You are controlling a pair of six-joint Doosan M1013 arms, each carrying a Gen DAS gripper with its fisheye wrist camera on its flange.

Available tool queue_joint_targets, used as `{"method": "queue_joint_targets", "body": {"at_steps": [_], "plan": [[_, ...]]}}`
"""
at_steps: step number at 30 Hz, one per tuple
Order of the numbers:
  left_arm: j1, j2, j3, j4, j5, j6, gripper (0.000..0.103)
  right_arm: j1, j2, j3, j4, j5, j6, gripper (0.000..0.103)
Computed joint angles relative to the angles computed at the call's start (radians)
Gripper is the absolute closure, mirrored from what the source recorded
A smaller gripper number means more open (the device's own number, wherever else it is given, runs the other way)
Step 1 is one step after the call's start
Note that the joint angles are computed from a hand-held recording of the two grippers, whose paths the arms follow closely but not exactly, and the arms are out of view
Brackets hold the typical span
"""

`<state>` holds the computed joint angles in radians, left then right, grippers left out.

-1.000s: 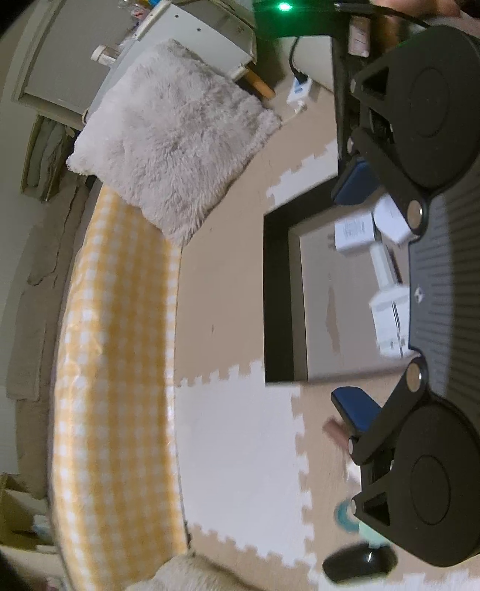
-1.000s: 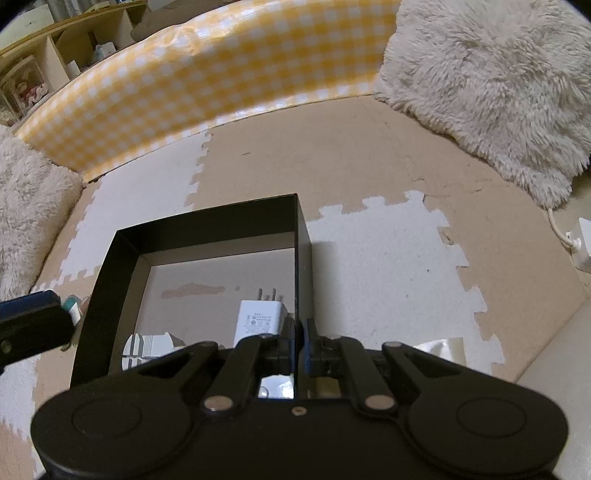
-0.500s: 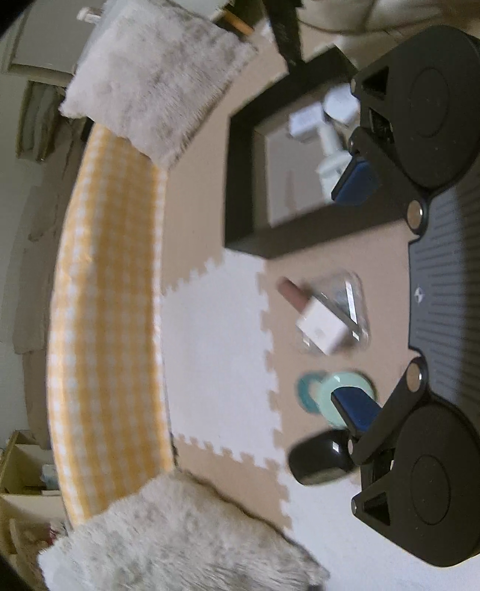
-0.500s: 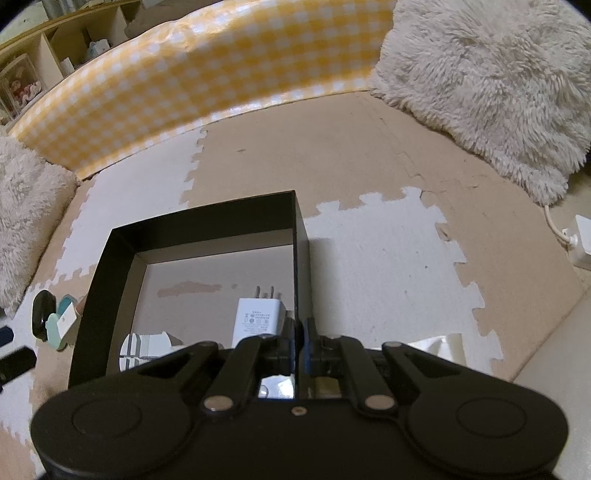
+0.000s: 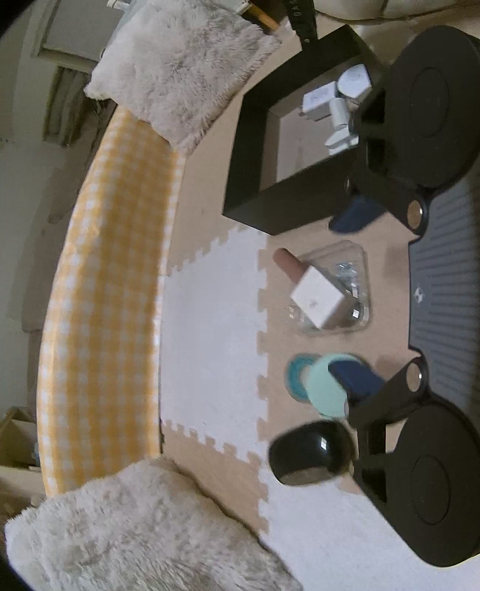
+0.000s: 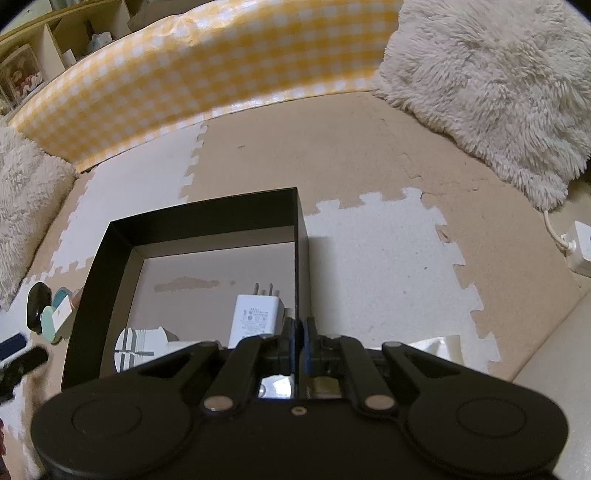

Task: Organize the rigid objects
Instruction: 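Withdraw the left tool and lower it over the white cube charger, then close the left tool on the white cube charger with brown cable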

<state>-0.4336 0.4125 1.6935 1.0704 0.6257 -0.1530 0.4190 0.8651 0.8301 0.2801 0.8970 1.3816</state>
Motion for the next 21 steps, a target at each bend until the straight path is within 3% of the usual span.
{"method": "queue_joint_targets", "body": {"at_steps": [11,16,21], "plan": [[0.028,0.047,-0.021,0.079,-0.051,0.103,0.048,0.003,0.003,-0.006,-0.013,0.006,-0.009,0.098],[0.033,0.042,-0.023,0.029,-0.062,0.161,0.067,0.006,0.003,-0.007,-0.026,0.007,-0.013,0.098],[0.026,0.037,-0.041,-0.096,-0.04,0.265,0.068,0.006,0.003,-0.007,-0.027,0.007,-0.01,0.098]]}}
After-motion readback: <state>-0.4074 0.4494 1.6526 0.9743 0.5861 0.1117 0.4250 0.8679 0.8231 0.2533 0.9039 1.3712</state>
